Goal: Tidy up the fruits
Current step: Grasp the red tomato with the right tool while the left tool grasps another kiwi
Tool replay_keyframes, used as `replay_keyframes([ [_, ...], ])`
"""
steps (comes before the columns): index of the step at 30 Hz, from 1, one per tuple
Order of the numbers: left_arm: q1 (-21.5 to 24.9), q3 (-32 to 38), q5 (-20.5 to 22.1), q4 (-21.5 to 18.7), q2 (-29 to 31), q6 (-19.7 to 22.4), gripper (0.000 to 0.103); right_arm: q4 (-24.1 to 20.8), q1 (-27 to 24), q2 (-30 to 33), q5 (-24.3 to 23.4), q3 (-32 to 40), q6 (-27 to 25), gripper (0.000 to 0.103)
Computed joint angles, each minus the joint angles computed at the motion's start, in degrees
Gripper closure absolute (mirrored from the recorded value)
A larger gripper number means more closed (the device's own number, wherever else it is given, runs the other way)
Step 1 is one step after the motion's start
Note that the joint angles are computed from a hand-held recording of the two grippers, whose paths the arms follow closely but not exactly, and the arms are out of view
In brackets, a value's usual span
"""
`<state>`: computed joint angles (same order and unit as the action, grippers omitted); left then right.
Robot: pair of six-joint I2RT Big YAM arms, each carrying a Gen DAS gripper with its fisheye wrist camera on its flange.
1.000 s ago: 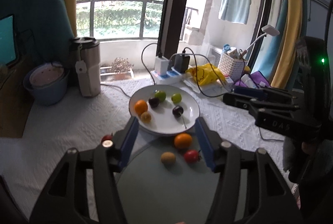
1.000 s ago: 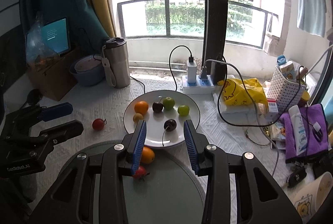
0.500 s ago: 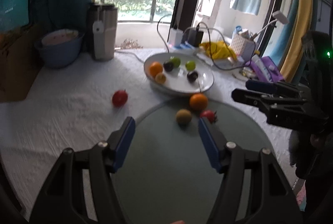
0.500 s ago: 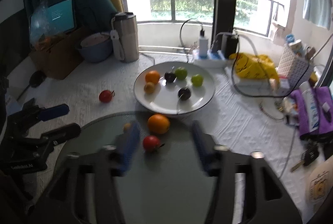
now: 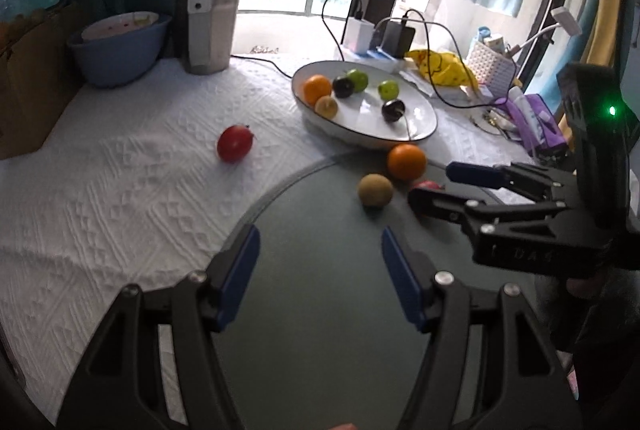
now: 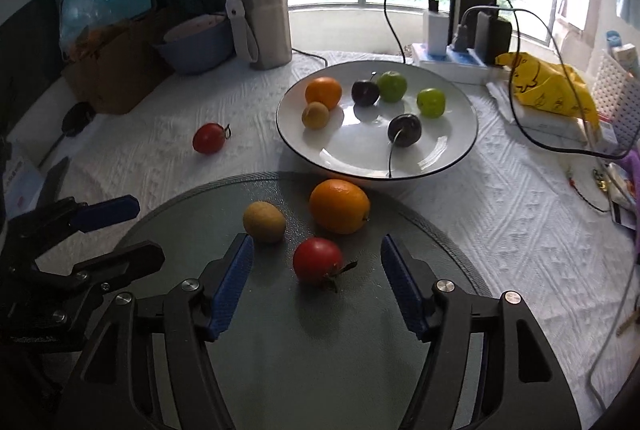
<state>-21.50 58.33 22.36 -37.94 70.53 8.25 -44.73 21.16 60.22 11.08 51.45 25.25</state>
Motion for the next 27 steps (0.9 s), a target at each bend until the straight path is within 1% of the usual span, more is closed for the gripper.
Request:
replay_keyframes([
  [1, -0.21, 0.25, -0.47, -0.16, 0.36, -0.12, 0.038, 0.23, -0.08, 0.18, -0.24, -0.17, -0.28, 0.034],
  [2, -0.37, 0.54, -0.87, -0.34, 0.72, -0.27, 0.038, 0.44, -0.25, 0.33, -0.85, -0.35, -0.62, 0.037],
  [3, -0.66, 0.94, -1.51, -0.68, 1.16, -0.54, 0.038, 0.58, -0.52, 0.46, -1.50, -0.51, -0.93, 0.041],
  [4, -1.17, 1.50, -2.41, -1.30, 1.73, -0.92, 0.038, 0.62, -0.64, 0.57, -1.88, -0.63, -1.14, 0.043],
  [5, -1.48, 1.81, -2.67, -1.47, 1.99, -1.15, 0.038, 0.68, -0.85, 0.62, -2.27, -0.76, -1.50, 0.049],
  [6, -1.79, 1.98, -2.88, -1.41, 2.16, -1.30, 0.038, 0.93, -1.08, 0.66, -3.12, -0.96, -1.93, 0.060],
  [9, -2.85, 2.56, -3.82, -1.39, 2.76, -1.70, 0.038, 1.35, -1.17, 0.78, -3.56, -1.26, -2.78, 0.074],
  [11, -3.57, 2.92, -4.49, -1.46, 3.04, -1.78, 0.038, 1.96, -1.77, 0.48, -5.01, -1.59, -3.08, 0.074],
  [14, -4.53, 3.58, -5.52, -1.53, 3.73, -1.89, 0.038, 2.51, -2.19, -0.08, -5.92, -2.11, -3.62, 0.074],
  [20, -6.55, 5.57, -8.64, -2.67, 5.79, -2.57, 0.038, 2.90, -3.10, -2.33, -6.19, -2.97, -4.14, 0.074],
  [27, -9.17, 7.16, -11.51, -2.22, 7.98, -1.82, 0.038, 3.39, -6.13, -4.18, -7.89, -4.33, -4.51, 0.074],
])
